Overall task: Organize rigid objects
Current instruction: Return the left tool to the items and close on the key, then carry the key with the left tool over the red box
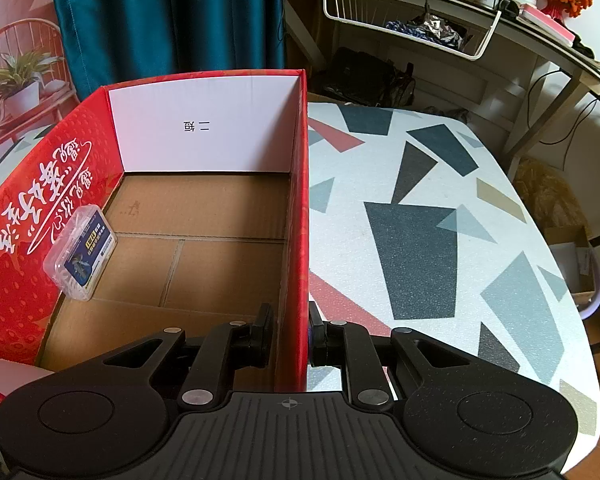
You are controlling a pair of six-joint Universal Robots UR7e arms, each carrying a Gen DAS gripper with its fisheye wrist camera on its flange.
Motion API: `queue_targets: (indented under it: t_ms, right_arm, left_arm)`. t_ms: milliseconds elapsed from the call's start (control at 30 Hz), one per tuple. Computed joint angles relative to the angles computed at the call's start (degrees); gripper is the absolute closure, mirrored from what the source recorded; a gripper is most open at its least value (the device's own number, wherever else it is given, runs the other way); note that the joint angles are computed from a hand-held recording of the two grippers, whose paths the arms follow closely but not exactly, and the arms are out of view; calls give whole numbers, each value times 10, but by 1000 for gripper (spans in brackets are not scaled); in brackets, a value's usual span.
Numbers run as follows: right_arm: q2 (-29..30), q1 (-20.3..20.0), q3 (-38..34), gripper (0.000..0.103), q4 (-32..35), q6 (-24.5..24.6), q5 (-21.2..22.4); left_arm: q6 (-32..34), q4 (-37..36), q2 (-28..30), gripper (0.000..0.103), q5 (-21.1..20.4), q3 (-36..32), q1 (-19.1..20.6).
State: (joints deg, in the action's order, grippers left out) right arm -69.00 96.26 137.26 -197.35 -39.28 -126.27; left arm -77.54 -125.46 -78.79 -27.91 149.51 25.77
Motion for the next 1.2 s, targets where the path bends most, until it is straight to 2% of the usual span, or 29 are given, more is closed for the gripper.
queue_targets:
  t_ms: [133,233,267,300,400,467,800,1000,1200]
  right_arm:
    - [-1,0,0,87,1,-1,0]
    - [-1,0,0,87,1,-2,0]
    - [-1,0,-1,87,1,-2,0]
    - [-1,0,0,87,1,-2,0]
    - [-1,0,-1,87,1,-3,-1]
    - [-2,0,-1,87,2,-4,-1]
    - [0,0,-1,87,0,-4,-2]
    - [0,0,-1,87,0,-4,-2]
    - [0,0,-1,87,0,-4,-2]
  left_arm:
    - [-8,3,3,48,1,1,-3]
    - [4,-4,9,44,1,-1,-2]
    - [4,-4,10,46,3,-1,-2]
    - [1,-11,9,53,6,4,-5]
    - [-25,3,-8,65,9,8,-10]
    - [-26,3,-20,69,9,11,-12]
    - [-54,36,-39,85,21,15,-31]
    - [-52,53,-40,89,27,11,-44]
    - [-28,12,-36,94,31,14,-52]
